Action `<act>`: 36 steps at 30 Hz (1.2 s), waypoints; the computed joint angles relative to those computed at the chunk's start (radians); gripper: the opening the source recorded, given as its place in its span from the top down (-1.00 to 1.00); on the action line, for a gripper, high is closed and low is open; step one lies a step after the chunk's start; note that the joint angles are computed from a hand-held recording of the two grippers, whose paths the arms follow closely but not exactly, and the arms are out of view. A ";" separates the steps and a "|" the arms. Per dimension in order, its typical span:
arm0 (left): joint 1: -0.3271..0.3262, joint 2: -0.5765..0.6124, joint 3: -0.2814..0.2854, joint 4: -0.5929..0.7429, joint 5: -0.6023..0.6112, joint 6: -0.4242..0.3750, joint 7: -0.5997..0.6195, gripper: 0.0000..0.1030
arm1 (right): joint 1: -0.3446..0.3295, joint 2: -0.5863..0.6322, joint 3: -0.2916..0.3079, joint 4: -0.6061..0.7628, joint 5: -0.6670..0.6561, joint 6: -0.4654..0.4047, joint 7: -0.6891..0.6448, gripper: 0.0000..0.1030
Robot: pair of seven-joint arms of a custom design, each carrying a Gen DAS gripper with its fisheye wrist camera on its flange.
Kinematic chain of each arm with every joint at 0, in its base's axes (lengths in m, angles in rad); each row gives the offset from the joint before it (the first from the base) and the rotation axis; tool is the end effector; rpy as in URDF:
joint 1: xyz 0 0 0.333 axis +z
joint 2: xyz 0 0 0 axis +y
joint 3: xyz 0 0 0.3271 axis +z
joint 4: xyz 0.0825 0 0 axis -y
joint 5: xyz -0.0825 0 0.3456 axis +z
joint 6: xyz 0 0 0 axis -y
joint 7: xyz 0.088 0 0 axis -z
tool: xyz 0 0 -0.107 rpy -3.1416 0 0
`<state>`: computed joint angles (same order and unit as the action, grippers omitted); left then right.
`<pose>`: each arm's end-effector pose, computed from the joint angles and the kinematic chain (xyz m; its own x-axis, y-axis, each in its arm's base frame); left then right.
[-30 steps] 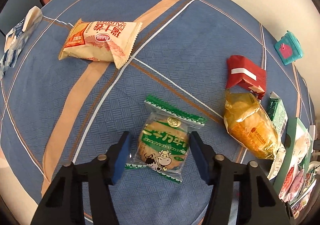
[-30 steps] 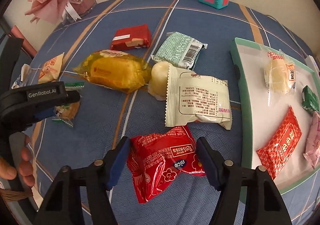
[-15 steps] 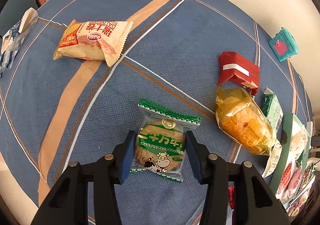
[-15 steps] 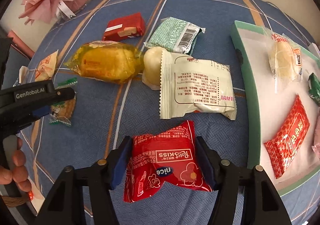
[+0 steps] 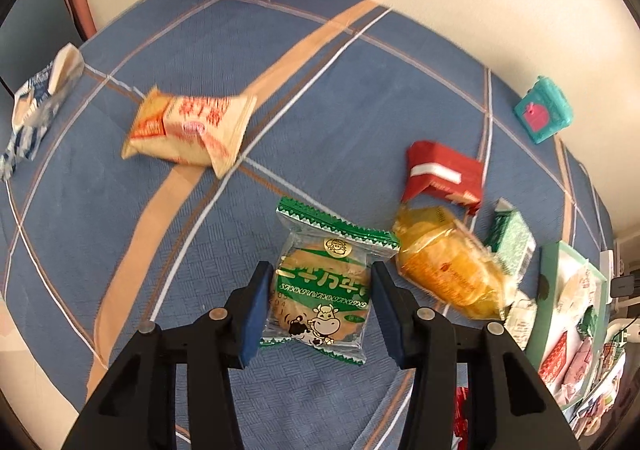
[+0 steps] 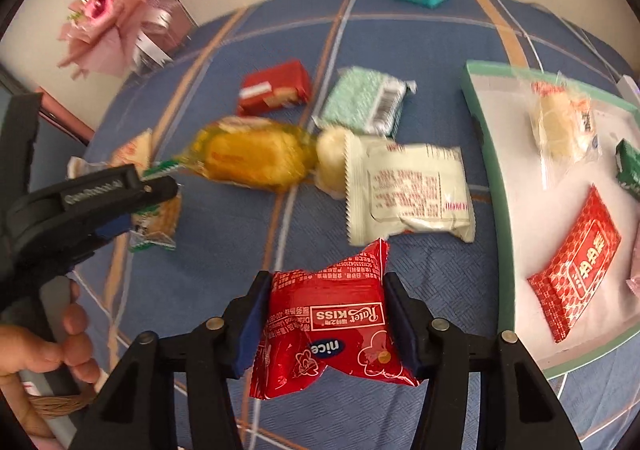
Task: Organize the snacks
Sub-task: 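Grasp the red Rose Kiss pack with the right tool while the left tool grasps the green-wrapped round biscuit, then carry both snacks over the white tray and open both tools to release them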
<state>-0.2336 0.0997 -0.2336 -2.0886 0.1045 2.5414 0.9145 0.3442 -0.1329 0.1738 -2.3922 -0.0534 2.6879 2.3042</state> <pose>0.5039 -0.2519 0.4489 0.0908 -0.9826 0.1621 -0.9398 -0.1385 -0.3125 0.4173 0.2421 0.4505 -0.1226 -0.9659 -0.2280 -0.9160 0.1985 -0.3486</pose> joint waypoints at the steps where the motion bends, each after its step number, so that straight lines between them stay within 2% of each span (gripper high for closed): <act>1: -0.003 -0.008 0.001 -0.002 0.014 0.006 -0.009 0.02 | -0.001 -0.015 0.003 -0.009 -0.008 0.013 0.010 -0.13; 4: -0.008 -0.026 0.002 -0.007 0.040 0.012 -0.030 0.02 | -0.019 -0.051 0.019 -0.022 -0.046 0.031 0.052 -0.13; 14: -0.025 -0.031 -0.007 0.024 0.079 0.019 -0.029 0.02 | -0.107 -0.123 0.086 -0.046 -0.208 0.000 0.251 -0.13; 18: -0.046 -0.018 -0.022 0.040 0.100 0.017 -0.005 0.02 | -0.157 -0.172 0.080 -0.082 -0.257 -0.042 0.328 -0.13; 29: -0.140 0.013 -0.099 0.098 0.008 0.021 0.212 0.02 | -0.294 -0.333 0.059 -0.216 -0.282 -0.131 0.453 -0.13; 32: -0.169 0.037 -0.126 0.123 -0.039 0.021 0.305 0.01 | -0.326 -0.373 0.050 -0.253 -0.269 -0.125 0.460 -0.13; 36: -0.205 0.088 -0.148 0.173 -0.085 0.016 0.362 0.01 | -0.364 -0.404 0.057 -0.275 -0.256 -0.126 0.461 -0.14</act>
